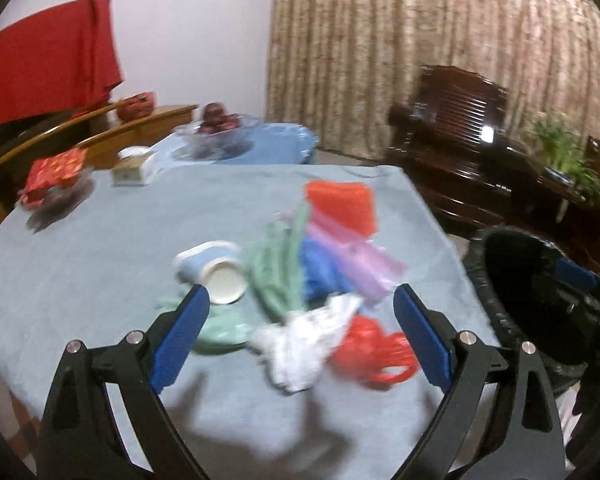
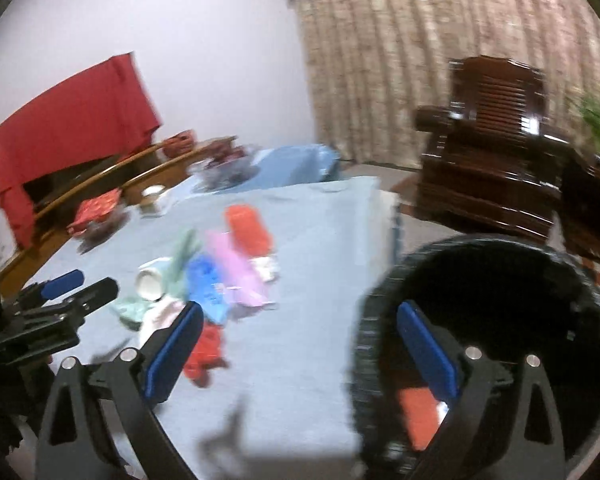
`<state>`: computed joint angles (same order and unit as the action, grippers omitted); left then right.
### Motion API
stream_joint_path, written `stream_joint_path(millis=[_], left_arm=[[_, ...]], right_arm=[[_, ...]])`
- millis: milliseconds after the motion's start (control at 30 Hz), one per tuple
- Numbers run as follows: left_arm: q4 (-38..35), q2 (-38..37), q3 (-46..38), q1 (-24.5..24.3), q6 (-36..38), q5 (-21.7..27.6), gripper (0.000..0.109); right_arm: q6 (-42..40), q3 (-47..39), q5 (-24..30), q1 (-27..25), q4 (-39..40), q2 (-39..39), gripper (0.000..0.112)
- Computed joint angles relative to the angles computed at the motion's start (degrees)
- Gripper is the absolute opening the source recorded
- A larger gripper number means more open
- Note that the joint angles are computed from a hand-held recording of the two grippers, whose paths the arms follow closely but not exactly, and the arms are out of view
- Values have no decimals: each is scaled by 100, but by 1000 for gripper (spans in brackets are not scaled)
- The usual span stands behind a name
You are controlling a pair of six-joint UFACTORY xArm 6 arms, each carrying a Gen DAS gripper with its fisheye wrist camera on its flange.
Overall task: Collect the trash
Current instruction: 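Move both tools back over the trash on the table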
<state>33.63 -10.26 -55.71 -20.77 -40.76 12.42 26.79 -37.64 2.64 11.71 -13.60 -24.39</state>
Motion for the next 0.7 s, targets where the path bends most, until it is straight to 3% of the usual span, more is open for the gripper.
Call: stream_joint_path(millis=[133, 433, 700], left_arm=[[188, -124, 238, 230, -164, -56, 91], [227, -69, 505, 441, -316, -111, 90], [31, 24, 551, 409, -230, -144, 90]], right_arm=[[-112, -207, -109, 303, 144, 513, 93], [-921, -613, 85, 860, 999, 1336, 76], [-2745, -1013, 439, 1219, 2971, 1809, 52]])
